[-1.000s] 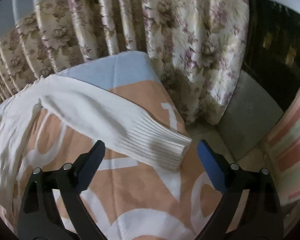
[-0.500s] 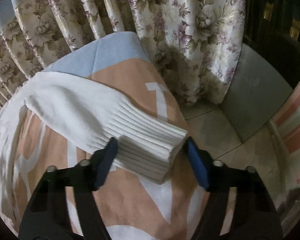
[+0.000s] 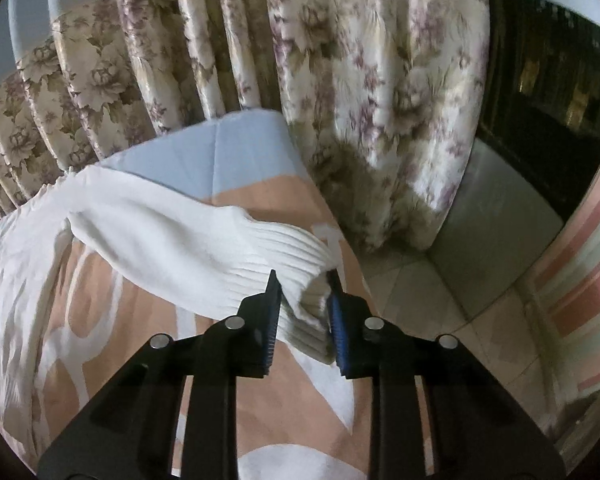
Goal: Fold small clothes
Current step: 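Move the right gripper to the sweater's sleeve cuff and grasp it, then carry the held sleeve across the sweater body and release it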
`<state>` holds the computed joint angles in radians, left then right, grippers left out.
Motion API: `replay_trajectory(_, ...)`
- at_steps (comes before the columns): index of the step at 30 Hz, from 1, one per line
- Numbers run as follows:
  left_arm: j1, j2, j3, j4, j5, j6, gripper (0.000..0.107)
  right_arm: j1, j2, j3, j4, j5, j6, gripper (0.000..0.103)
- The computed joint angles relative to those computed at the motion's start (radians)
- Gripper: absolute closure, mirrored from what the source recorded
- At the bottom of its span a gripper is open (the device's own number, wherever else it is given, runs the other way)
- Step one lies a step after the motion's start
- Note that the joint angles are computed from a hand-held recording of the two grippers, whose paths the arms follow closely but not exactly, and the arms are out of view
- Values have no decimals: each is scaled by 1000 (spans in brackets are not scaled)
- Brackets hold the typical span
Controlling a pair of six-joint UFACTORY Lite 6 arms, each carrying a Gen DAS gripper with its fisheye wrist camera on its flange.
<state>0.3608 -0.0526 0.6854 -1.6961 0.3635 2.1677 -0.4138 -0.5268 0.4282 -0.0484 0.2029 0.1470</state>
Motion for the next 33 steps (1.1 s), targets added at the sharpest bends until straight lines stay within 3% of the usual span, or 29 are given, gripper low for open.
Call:
replay_trajectory(3, 14, 22, 30, 29, 9, -20, 5, 43, -37, 25, -42, 34, 97, 85)
replay_trajectory(7, 43, 65, 88, 72, 31, -52, 6, 95, -22, 81, 211, 52, -86, 93)
replay_trajectory(10, 69, 112, 150, 128, 49, -92, 6, 184, 58, 140, 265, 24, -44, 93)
replay_trajectory(13, 101, 184, 244, 211, 73, -160, 6, 313, 169, 211, 92, -35, 234, 93)
replay_trajectory(18, 146, 315, 408, 277, 103, -190, 6, 489, 450, 429, -339, -83, 757, 93)
replay_trajectory(21, 183, 421, 543, 343, 127, -253, 6, 578, 633, 601, -596, -85, 1071, 94)
replay_trajectory(23, 204, 498, 644, 390, 138, -300, 6, 633, 779, 747, -666, -89, 1181, 94)
replay_trajectory(27, 219, 666, 858, 463, 144, -375, 6, 714, 1004, 1011, -639, -23, 1178, 94)
replay_trajectory(33, 204, 1055, 1418, 782, 186, -765, 6, 801, 1418, 1611, -343, 169, 852, 94)
